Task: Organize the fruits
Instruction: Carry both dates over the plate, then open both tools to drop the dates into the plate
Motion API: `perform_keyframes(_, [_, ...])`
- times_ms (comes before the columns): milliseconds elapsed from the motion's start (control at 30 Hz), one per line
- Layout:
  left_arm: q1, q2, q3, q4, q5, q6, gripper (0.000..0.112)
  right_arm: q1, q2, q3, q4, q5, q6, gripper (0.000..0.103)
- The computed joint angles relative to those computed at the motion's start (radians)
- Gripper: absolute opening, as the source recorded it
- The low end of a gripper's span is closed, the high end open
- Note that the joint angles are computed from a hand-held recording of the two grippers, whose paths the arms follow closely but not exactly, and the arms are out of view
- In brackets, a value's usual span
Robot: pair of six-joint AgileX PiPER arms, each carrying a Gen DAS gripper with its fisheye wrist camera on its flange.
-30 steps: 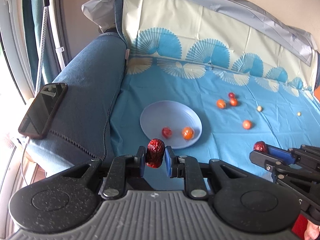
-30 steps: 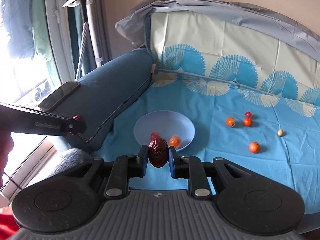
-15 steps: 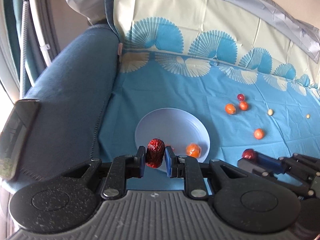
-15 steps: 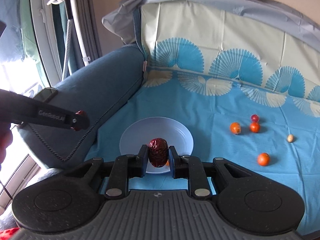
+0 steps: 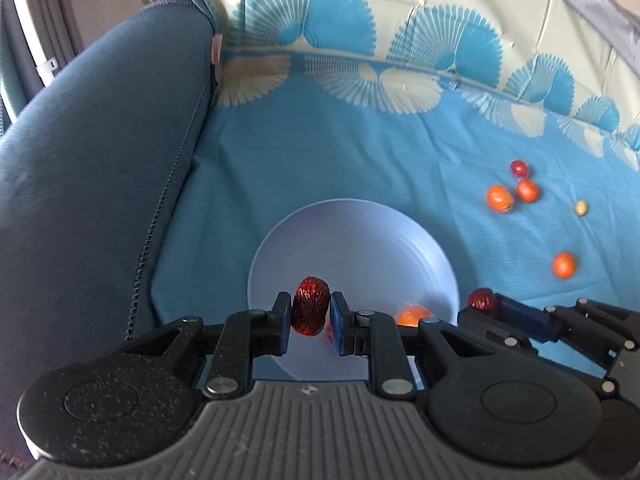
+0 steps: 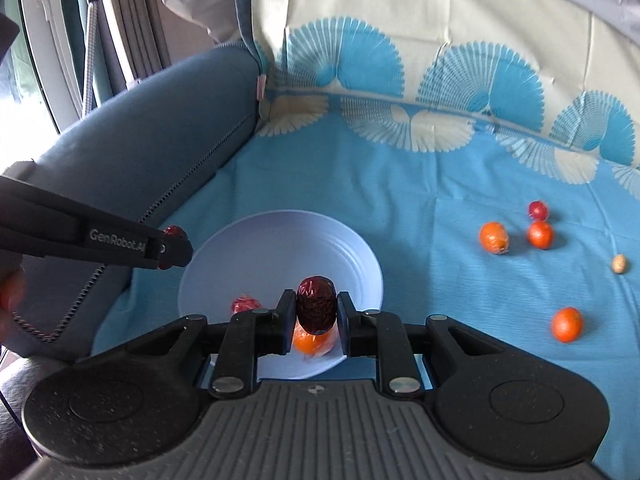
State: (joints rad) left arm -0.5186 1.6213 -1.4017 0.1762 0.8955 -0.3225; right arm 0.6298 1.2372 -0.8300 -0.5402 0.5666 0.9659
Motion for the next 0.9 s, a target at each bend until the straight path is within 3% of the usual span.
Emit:
perform_keyframes(167, [0.014,0.086,-0.029,-0.010,-0.035,0.038,0.022,-0.069,0.076,0.013,-0.019,-0.096,0.002,0.023])
perform_keyframes(433, [-0.001,0.200,-0.085,0.046,-0.034,0.007,0.024,-0.132,0.188,-0.009,0.120,-0.170,-0.164,0.023])
perform_keyframes(467, [-0.006,0.206,-0.087,0.067,-0.032,-0.012,0.028,-0.136,0.197,-0.012,0.128,-0.178,-0.176,0.023])
perform_keyframes(533, [-0.011,0.208,-0.091,0.083,-0.027,-0.023,0.060,-0.140,0.208,-0.014,0.138,-0.197,-0.192,0.025])
perform_keyframes(567, [-0.016,0.200,-0.085,0.097,-0.030,-0.037,0.086,-0.141,0.212,-0.018,0.143,-0.200,-0.197,0.031])
perform_keyframes(600, [-0.023,0.187,-0.075,0.122,-0.036,-0.066,0.098,-0.149,0.214,-0.026,0.184,-0.196,-0.239,0.050])
perform_keyframes(633, [-0.029,0.168,-0.057,0.141,-0.045,-0.087,0.100,-0.153,0.209,-0.031,0.212,-0.187,-0.262,0.066])
perform_keyframes(733, [-0.026,0.120,-0.043,0.107,-0.011,-0.045,0.101,-0.131,0.157,-0.023,0.152,-0.137,-0.175,0.087])
perform_keyframes(900, [-0.025,-0.002,0.016,0.050,0.102,-0.044,0.102,-0.063,-0.007,-0.003,0.194,0.045,-0.129,0.092])
